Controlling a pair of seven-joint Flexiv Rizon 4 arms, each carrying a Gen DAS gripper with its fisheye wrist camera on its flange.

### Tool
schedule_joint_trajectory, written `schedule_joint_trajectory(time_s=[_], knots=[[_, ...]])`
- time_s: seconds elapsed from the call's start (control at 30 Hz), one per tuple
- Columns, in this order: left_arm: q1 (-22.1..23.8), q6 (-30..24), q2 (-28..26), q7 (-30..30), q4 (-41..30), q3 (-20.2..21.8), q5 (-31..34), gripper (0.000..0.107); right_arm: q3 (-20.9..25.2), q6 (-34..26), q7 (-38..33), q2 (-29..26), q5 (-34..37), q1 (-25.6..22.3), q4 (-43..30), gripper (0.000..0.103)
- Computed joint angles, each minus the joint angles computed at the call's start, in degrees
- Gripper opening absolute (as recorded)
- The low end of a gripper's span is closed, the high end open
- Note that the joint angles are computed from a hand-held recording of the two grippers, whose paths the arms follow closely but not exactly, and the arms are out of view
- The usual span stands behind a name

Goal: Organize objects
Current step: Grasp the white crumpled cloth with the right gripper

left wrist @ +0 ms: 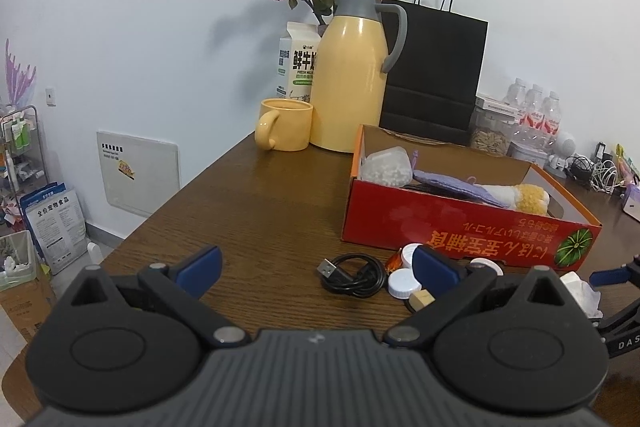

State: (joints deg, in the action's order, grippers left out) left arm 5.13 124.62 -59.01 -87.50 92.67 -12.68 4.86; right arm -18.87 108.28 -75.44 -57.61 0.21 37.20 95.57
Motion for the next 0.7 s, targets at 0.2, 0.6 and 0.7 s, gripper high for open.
schedule_joint_trajectory(time_s=[0.2, 0.6, 0.7], knots=[[-0.3, -0.8, -0.2, 0.2, -0.5, 0.2, -0.6, 0.103, 10.4, -2.1, -4.6, 1.1, -9.2, -10.4, -2.6, 0.103], [-0.1, -2.3, -0.9, 0.7, -1.4, -0.4, -0.8, 0.103, 12.6, 2.3, -1.7, -0.8, -7.2, -12.0, -3.3, 0.102], [0.1, -2.4, -1.1, 0.7, -1.5, -0.5, -0.8, 0.103, 11.0, 3.5, -1.5, -0.6, -5.5, -10.4, -2.3, 0.095]])
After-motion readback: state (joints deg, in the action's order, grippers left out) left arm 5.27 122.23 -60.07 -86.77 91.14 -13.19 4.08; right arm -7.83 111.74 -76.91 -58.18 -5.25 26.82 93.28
